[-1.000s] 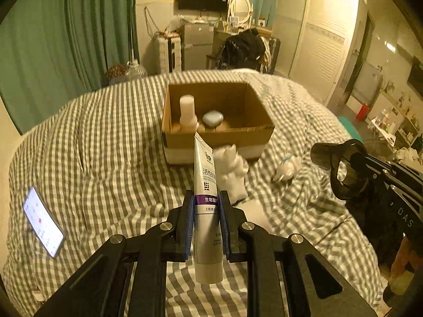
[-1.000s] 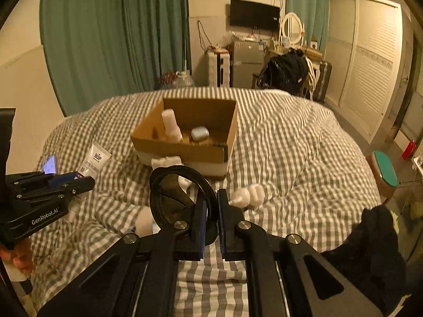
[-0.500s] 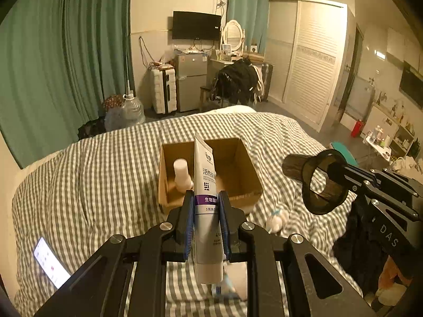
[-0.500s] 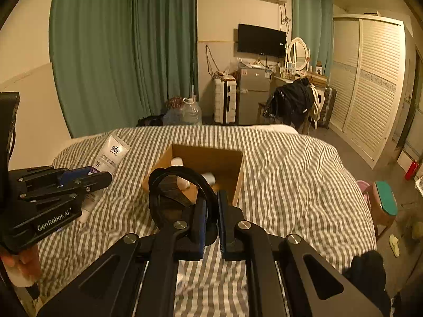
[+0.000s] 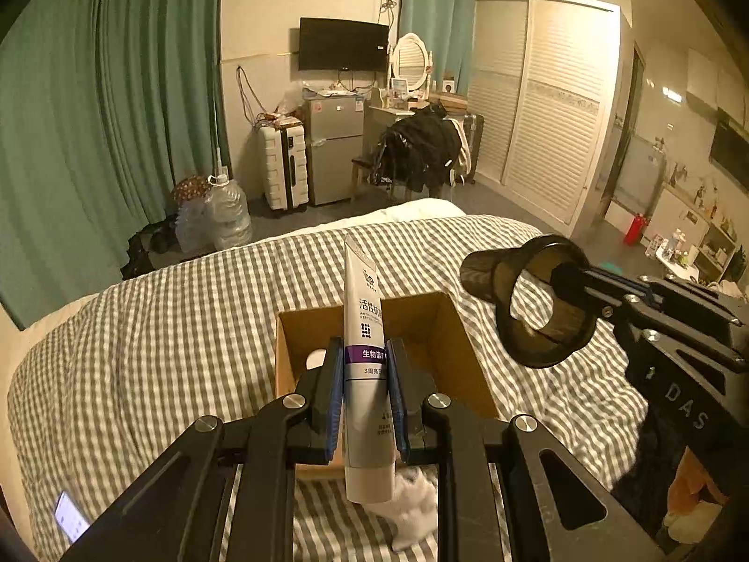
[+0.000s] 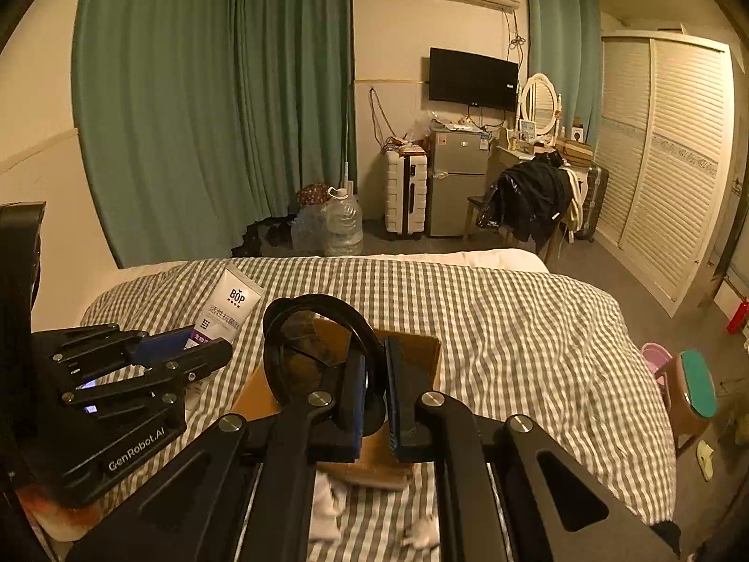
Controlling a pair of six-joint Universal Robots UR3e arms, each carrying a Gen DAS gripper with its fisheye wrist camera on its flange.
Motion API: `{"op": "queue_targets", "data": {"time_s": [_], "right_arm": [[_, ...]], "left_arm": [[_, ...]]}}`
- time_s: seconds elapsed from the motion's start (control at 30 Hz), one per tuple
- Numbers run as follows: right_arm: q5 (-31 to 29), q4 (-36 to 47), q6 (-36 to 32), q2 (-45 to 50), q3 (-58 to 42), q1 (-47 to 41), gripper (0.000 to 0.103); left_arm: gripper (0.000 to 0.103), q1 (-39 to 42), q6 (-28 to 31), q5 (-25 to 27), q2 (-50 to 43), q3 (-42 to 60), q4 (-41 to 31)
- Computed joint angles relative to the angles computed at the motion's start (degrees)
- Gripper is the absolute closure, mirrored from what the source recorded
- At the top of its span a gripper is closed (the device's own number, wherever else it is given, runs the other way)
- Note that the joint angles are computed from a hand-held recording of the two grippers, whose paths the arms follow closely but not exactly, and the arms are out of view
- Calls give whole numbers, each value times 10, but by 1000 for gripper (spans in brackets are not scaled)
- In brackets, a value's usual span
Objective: Organize objects
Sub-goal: 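Lower the tube and headphones into the box and open both tools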
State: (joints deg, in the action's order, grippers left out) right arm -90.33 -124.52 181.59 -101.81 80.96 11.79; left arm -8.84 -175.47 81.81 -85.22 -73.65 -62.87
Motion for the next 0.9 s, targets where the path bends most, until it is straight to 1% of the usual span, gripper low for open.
{"op": "queue_targets", "data": {"time_s": [0.1,0.23,0.4,0.6,0.67,0.73,0.8,0.87,0.9], "right_arm": [[24,-20,-5,46,-11,-19,96],[47,-52,-13,111,-14,-41,96],[63,-105,-17,184,7,-62,96],[75,-147,-25,245,39,-76,96],[78,-159,-30,255,47,-80,96],[86,-168,-33,264,55,-85,96],[95,-171,-35,269,59,-90,95],[100,-171,-36,270,64,-91,95],[103,-171,-35,267,68,-93,92]], "left_arm": [[85,4,1,-5,-52,13,27],[85,0,2,2,-121,23,54],[85,-4,9,5,-164,-11,96],[85,6,8,-4,-195,-65,136],[85,4,12,-3,-193,-90,173],[85,-2,17,0,-193,-100,193],[85,0,22,-11,-195,-104,201],[85,-1,26,-16,-194,-102,194],[85,-5,27,-10,-192,-100,190]]}}
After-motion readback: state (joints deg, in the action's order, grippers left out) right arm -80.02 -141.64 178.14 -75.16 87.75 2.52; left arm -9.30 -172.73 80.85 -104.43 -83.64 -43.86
